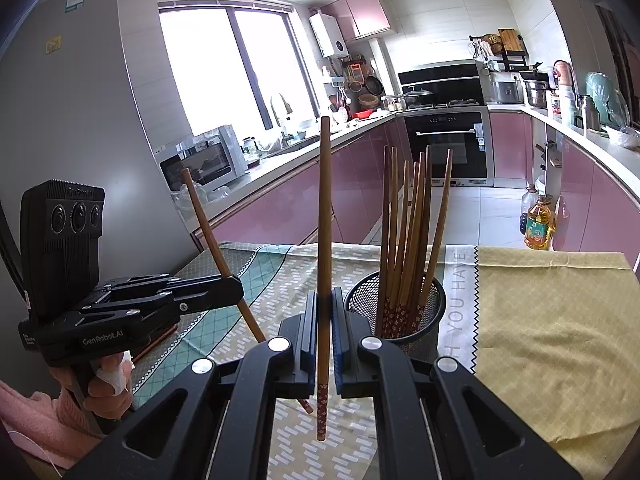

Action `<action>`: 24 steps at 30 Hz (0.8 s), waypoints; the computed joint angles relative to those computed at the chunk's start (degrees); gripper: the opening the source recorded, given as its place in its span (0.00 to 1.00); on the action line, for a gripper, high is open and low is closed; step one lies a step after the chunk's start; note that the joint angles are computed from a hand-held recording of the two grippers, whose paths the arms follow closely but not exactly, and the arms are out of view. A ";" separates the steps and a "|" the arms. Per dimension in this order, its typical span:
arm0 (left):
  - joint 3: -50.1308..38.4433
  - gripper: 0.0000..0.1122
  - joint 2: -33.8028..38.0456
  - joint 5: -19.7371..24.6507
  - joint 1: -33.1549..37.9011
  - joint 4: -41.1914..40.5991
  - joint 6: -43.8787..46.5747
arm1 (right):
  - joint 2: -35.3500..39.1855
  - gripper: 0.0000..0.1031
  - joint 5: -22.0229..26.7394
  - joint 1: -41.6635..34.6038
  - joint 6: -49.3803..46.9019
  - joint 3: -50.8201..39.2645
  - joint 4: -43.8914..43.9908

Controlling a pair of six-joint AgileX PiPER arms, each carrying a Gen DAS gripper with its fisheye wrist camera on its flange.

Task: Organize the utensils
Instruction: 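Carry the upright chopstick over the mesh cup with the right gripper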

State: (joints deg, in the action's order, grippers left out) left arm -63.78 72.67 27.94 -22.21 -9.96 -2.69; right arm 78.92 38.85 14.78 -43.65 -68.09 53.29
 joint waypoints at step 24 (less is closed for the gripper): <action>-4.67 0.07 2.40 1.41 -2.49 7.24 -5.67 | 0.53 0.05 0.40 -0.37 0.90 -1.28 -0.57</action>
State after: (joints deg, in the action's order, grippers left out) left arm -68.45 75.07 29.35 -24.70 -2.72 -8.36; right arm 79.46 39.25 14.41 -42.75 -69.37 52.72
